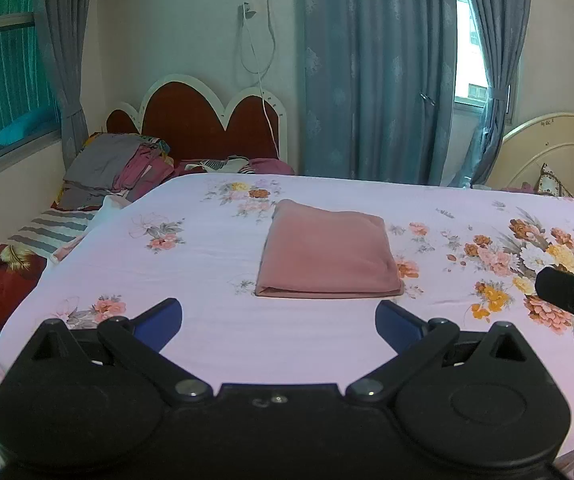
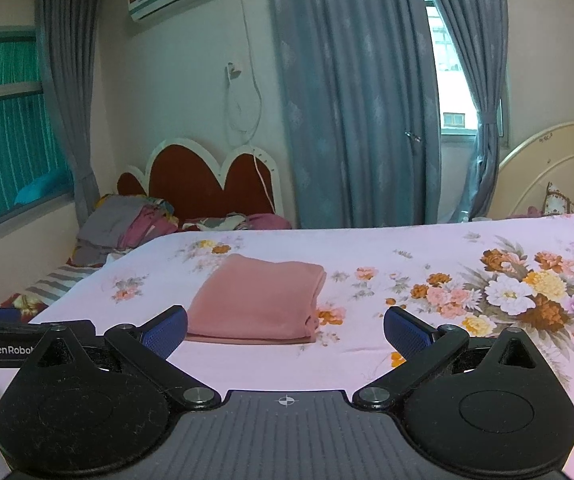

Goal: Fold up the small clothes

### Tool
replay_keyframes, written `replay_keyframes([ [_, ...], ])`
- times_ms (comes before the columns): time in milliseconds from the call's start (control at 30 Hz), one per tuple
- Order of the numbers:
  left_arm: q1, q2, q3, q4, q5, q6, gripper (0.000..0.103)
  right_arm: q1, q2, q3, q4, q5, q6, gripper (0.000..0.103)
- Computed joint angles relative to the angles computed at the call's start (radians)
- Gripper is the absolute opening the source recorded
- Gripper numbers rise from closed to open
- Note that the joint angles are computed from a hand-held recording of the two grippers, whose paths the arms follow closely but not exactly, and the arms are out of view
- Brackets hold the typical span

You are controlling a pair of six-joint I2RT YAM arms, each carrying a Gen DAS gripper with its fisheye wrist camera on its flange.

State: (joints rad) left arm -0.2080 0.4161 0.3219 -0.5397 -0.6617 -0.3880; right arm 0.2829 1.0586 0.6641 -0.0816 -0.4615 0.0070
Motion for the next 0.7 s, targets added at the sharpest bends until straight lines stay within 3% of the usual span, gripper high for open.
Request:
replay_keyframes([
  [700,-0.002,-0.004,0.0,-0.008,0.0,-0.005,0.103,0.032,0.019,0.001,0.017,0.01,0.003,0.103],
])
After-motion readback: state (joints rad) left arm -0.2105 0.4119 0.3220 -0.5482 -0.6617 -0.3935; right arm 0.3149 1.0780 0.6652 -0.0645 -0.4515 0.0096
